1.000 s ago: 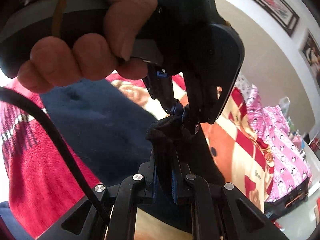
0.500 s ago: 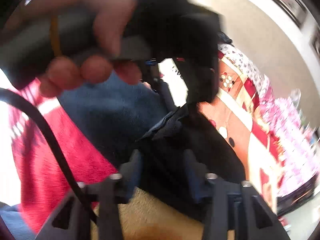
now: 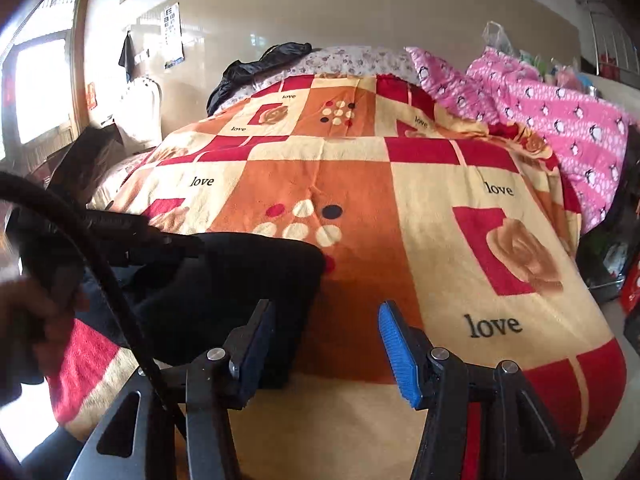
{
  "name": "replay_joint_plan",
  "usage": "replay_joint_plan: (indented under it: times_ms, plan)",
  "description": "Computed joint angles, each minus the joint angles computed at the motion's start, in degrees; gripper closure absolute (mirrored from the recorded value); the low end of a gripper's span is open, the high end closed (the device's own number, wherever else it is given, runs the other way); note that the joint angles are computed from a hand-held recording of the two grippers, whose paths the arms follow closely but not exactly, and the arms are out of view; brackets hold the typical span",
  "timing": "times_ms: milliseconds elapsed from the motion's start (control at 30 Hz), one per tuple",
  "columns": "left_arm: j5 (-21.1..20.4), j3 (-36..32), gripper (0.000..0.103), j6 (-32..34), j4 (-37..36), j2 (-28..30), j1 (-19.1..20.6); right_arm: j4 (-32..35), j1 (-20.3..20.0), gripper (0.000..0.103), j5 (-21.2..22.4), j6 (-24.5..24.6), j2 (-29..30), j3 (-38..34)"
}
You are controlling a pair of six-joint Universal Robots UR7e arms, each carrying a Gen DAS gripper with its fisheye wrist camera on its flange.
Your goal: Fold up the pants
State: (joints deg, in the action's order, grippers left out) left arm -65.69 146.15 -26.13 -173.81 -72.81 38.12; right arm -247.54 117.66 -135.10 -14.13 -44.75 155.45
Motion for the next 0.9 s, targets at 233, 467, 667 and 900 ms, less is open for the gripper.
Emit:
replay_joint_plan:
  times_ms: [233,467,667,900]
  plan:
    - [11.81,5.65,0.053,-4.76,-3.85,2.94,-8.87,5.34,-8.52,0.050,24.96,-2.55,-6.45,2.45]
    - [10.55,7.22,0.053,-5.42,-8.88,3.70,-8.37,20.26,-18.15,0.051,34.53,-1.38,-11.22,2.42]
    - [10.48,7.90,0.053,-5.68,-10.64,3.53,-8.49,28.68,-13.66,0.051,27.00,0.31,-16.26,-5.65]
    - [9.84,8.09,0.053,-5.38,-12.02,3.62,-8.01,37.87,-12.06,0.046,17.29,-0.58,-10.52,-12.20]
